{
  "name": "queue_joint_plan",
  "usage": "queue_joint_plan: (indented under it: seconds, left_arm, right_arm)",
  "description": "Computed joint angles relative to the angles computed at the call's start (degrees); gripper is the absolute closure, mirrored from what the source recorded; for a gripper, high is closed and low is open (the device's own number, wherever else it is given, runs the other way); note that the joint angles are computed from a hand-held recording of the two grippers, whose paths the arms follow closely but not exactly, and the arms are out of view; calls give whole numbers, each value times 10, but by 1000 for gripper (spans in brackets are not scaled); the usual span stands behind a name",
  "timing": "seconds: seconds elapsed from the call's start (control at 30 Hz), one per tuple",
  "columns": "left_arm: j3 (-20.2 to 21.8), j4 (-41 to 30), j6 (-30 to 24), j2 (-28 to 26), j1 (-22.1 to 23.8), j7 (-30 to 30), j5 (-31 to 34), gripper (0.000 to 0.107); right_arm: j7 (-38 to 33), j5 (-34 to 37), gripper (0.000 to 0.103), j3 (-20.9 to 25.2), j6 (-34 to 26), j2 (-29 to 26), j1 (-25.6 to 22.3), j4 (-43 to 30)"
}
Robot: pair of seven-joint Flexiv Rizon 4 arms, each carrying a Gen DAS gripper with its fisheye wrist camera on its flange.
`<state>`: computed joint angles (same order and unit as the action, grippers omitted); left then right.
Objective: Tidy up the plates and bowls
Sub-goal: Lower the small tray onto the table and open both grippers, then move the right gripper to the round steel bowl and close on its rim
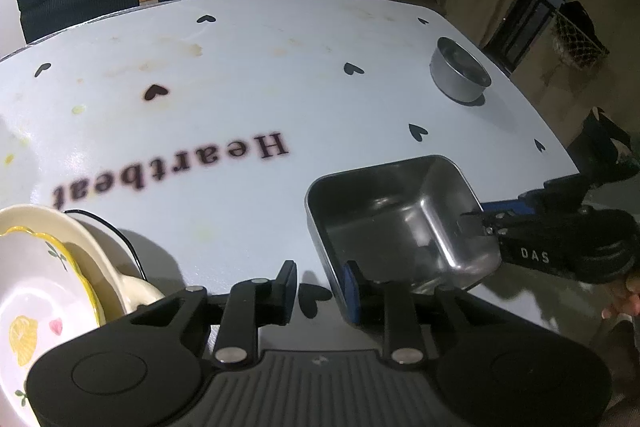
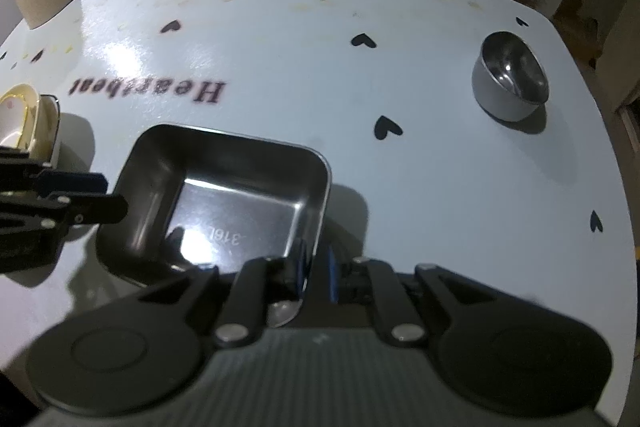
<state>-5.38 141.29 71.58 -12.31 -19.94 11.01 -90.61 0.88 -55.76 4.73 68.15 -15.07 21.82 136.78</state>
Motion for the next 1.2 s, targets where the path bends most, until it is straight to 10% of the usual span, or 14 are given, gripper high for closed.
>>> queue_joint_plan:
  seconds: [0.27, 0.33, 0.47, 0.63, 0.8, 1.2]
  left_arm:
    - [2, 6, -9, 5, 6, -28, 23, 77]
    - [7, 11, -34, 13, 19, -67, 63, 60]
    - [4, 23, -66, 45, 25, -50, 53, 29]
    - [3, 31, -79, 78, 11, -27, 16, 4]
    - [0, 28, -61, 88, -13, 20, -35, 4]
    - [2, -1, -72, 58, -8, 6, -19, 4]
  right_arm:
    - [21, -15, 88, -4, 4, 1, -1, 2]
    - [20, -13, 88, -2, 5, 3, -4, 3]
    - [36, -39, 61, -5, 14, 34, -6, 18]
    - [261, -258, 28, -13, -22, 106, -40, 38]
    - [378, -325, 2, 9, -111, 138, -90, 50]
    - [622, -360, 0, -38, -72, 47, -209, 30]
